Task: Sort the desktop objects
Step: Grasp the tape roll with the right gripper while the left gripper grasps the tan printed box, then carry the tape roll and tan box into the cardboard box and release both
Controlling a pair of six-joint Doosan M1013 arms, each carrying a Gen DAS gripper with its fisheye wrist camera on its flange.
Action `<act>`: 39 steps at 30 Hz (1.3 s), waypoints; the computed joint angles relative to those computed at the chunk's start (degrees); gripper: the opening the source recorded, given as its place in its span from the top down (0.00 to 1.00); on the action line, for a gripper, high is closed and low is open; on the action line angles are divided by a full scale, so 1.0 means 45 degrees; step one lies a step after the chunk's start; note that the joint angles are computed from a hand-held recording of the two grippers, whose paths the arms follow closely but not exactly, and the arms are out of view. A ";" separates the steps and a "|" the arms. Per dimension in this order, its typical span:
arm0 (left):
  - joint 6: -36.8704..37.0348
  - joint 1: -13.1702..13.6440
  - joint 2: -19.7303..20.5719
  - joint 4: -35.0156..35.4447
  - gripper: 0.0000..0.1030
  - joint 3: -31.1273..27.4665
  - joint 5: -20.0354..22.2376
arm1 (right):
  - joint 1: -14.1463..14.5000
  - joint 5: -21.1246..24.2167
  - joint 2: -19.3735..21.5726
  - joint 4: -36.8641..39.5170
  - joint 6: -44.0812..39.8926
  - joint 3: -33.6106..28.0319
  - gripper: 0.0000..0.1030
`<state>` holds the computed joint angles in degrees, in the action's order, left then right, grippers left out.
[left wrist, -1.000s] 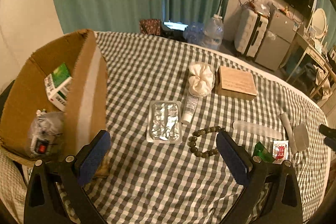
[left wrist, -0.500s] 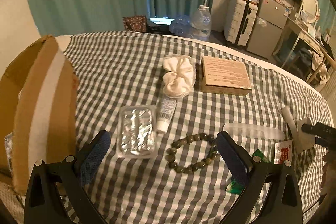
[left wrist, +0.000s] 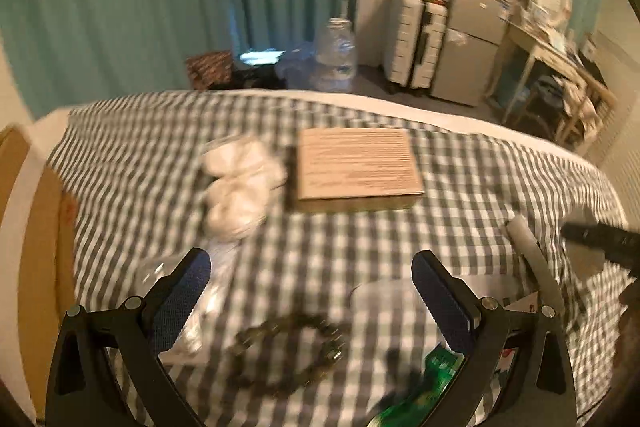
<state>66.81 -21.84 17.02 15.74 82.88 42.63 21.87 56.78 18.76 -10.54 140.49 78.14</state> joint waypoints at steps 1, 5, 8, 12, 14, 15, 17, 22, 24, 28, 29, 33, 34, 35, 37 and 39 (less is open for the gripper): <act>0.0154 -0.0076 0.0087 0.0085 0.00 -0.0058 -0.0078 | -0.0021 -0.0329 -0.0106 0.0110 -0.0034 0.0098 0.20; 0.0570 -0.0260 0.0514 0.0460 0.00 -0.0464 0.0125 | -0.0076 -0.0928 -0.0114 0.0291 -0.0383 0.0206 0.20; 0.2571 -0.0092 0.0757 -0.0557 0.00 -0.0899 0.0180 | -0.0125 -0.1175 0.0232 0.0622 -0.0558 -0.0046 0.20; 0.6145 -0.0104 0.1269 -0.0148 0.00 -0.1785 0.0248 | -0.0380 -0.1933 0.0337 0.1654 0.0040 0.0162 0.20; 0.7489 -0.0105 0.1650 0.0106 0.00 -0.2314 0.0351 | -0.0314 -0.2162 0.0375 0.1526 0.0411 0.0194 0.20; 0.7995 -0.0088 0.1826 -0.0083 0.00 -0.2563 0.0553 | -0.0247 -0.2146 0.0449 0.1383 0.0369 0.0111 0.20; 0.9844 0.0003 0.2326 -0.1025 0.00 -0.3305 0.1308 | -0.0126 -0.2002 0.0589 0.0962 0.0206 -0.0149 0.20; 1.2809 -0.0094 0.3040 -0.1055 0.00 -0.4023 0.2052 | -0.0007 -0.1873 0.0767 0.0081 0.0482 -0.0394 0.20; 1.3409 -0.0159 0.3377 -0.0726 0.00 -0.4344 0.2571 | -0.0119 -0.1803 0.0841 0.0472 0.0440 -0.0399 0.20; 1.3421 -0.0202 0.4013 -0.0985 0.00 -0.5308 0.3828 | -0.0175 -0.1582 0.0896 0.0394 0.0618 -0.0446 0.20; 1.3408 -0.0190 0.4118 -0.1147 0.00 -0.5511 0.4016 | -0.0161 -0.1604 0.0911 0.0306 0.0636 -0.0470 0.20; 1.3082 -0.0052 0.4569 -0.1792 0.03 -0.6337 0.5182 | -0.0122 -0.1542 0.1015 0.0293 0.0442 -0.0565 0.20; 1.2994 -0.0008 0.4679 -0.2009 0.06 -0.6562 0.5478 | -0.0150 -0.1532 0.1064 0.0284 0.0427 -0.0597 0.20; 1.2814 0.0000 0.4661 -0.2049 0.08 -0.6533 0.5386 | -0.0122 -0.1537 0.1054 0.0230 0.0526 -0.0572 0.19; 1.2423 -0.0041 0.4489 -0.1887 0.11 -0.6230 0.4967 | -0.0124 -0.1668 0.1009 0.0250 0.0521 -0.0490 0.19; 1.1577 -0.0164 0.4073 -0.1349 0.13 -0.5505 0.4394 | -0.0166 -0.1931 0.0951 0.0316 0.0430 -0.0364 0.19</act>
